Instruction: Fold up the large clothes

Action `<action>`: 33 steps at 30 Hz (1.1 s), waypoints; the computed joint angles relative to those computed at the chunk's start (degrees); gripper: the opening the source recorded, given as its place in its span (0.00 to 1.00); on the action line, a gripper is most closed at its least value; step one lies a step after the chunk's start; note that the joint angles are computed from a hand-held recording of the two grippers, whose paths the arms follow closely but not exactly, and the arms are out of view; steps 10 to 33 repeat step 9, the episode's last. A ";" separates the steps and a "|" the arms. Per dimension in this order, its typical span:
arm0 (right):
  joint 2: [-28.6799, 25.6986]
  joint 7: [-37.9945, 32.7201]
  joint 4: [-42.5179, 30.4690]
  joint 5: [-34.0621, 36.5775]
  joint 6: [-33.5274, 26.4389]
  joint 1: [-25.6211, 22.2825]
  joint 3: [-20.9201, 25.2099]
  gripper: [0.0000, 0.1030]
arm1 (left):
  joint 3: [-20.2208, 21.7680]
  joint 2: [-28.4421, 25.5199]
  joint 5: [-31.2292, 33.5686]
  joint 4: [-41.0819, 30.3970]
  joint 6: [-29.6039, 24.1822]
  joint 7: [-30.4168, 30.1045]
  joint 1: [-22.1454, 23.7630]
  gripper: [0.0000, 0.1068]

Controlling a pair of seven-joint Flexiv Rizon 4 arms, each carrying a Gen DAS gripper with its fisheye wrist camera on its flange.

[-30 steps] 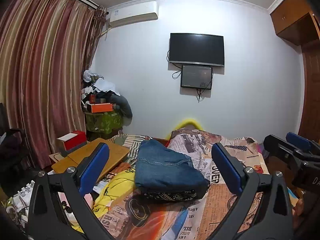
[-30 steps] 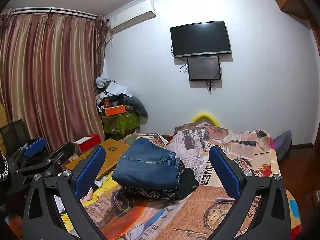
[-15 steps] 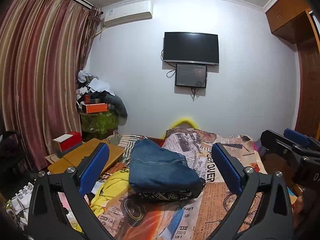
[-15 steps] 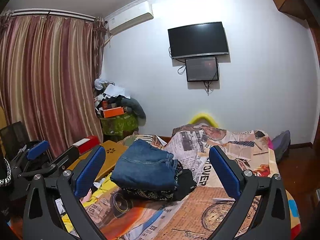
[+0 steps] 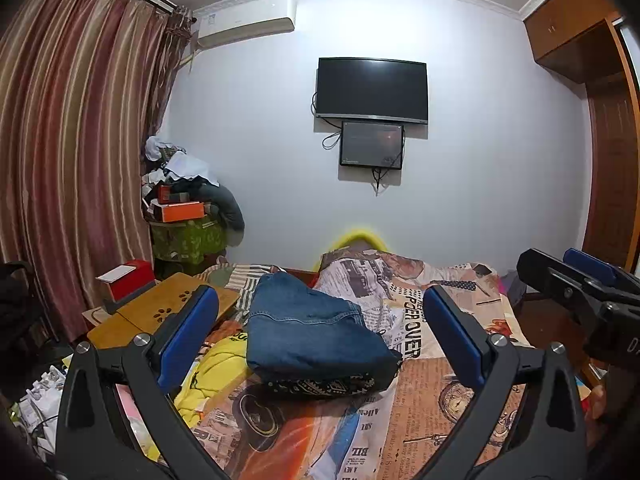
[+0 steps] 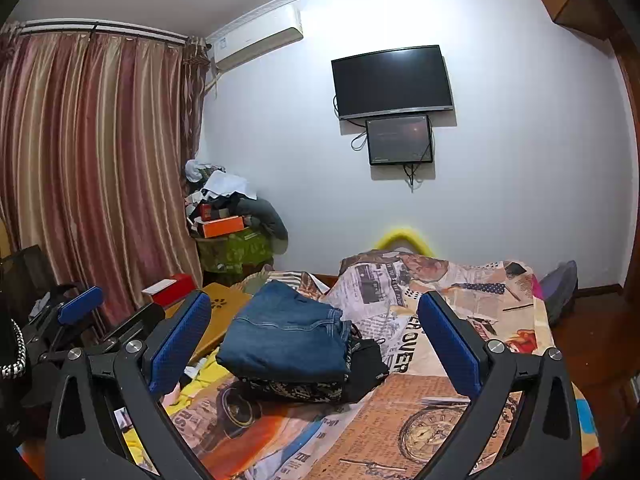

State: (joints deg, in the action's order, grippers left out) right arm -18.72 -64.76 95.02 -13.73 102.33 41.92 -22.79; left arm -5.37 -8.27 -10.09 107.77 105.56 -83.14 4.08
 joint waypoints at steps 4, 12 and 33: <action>-0.06 0.32 -0.19 -0.18 -0.54 -1.04 1.23 1.00 | -0.33 0.03 0.15 0.03 -0.01 -0.17 0.38 0.96; -0.06 1.25 -0.30 -1.52 -1.15 -1.99 2.22 1.00 | -0.01 0.02 0.07 0.11 -0.20 -0.52 0.11 0.96; -0.06 1.25 -0.30 -1.52 -1.15 -1.99 2.22 1.00 | -0.01 0.02 0.07 0.11 -0.20 -0.52 0.11 0.96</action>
